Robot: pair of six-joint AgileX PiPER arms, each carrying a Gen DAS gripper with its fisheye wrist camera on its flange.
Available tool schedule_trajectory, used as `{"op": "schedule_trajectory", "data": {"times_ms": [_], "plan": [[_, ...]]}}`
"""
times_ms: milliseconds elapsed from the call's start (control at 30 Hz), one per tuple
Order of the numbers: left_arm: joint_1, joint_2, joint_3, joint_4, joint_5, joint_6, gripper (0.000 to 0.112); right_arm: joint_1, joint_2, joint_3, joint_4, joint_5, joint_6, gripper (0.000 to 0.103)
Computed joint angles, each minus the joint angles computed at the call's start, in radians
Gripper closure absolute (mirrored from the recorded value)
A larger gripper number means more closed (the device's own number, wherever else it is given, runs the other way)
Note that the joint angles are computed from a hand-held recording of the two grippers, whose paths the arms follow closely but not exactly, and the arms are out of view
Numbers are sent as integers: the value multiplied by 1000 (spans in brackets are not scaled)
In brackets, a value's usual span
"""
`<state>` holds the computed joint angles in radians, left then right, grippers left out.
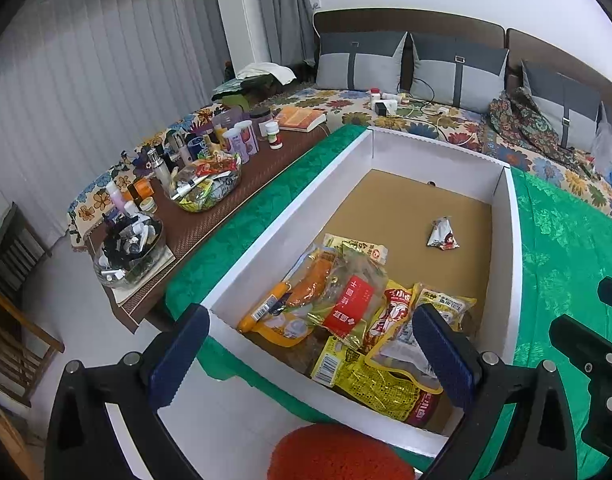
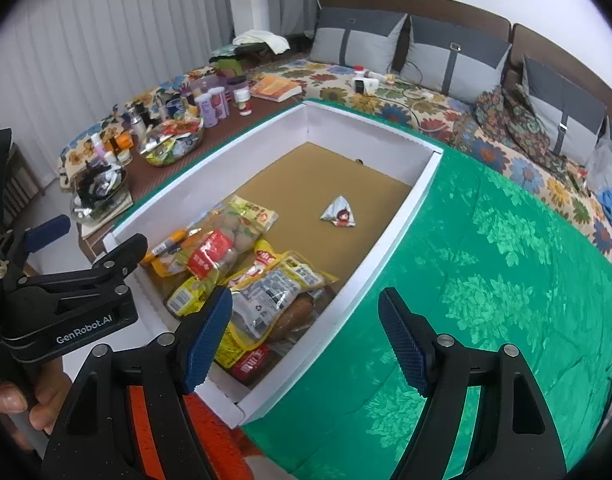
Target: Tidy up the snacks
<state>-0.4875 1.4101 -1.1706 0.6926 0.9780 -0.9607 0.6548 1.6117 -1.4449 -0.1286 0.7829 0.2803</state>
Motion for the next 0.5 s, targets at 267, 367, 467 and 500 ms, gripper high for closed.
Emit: {"op": "schedule_trajectory", "data": {"times_ms": [267,367,467,500], "plan": [[1,0,6,1,-2,-2,12,17,1,-7,-27,8,26,24],[10,-7,12,-16,-16,7,12,18,3,-9,-29,10,25,24],[30,-15,16,-54,-39,36,12,17,4,-14,-25,23,16,24],[36,-15,17,-61,-44,42,12,16,1,-11,-22,22,10,24]]}}
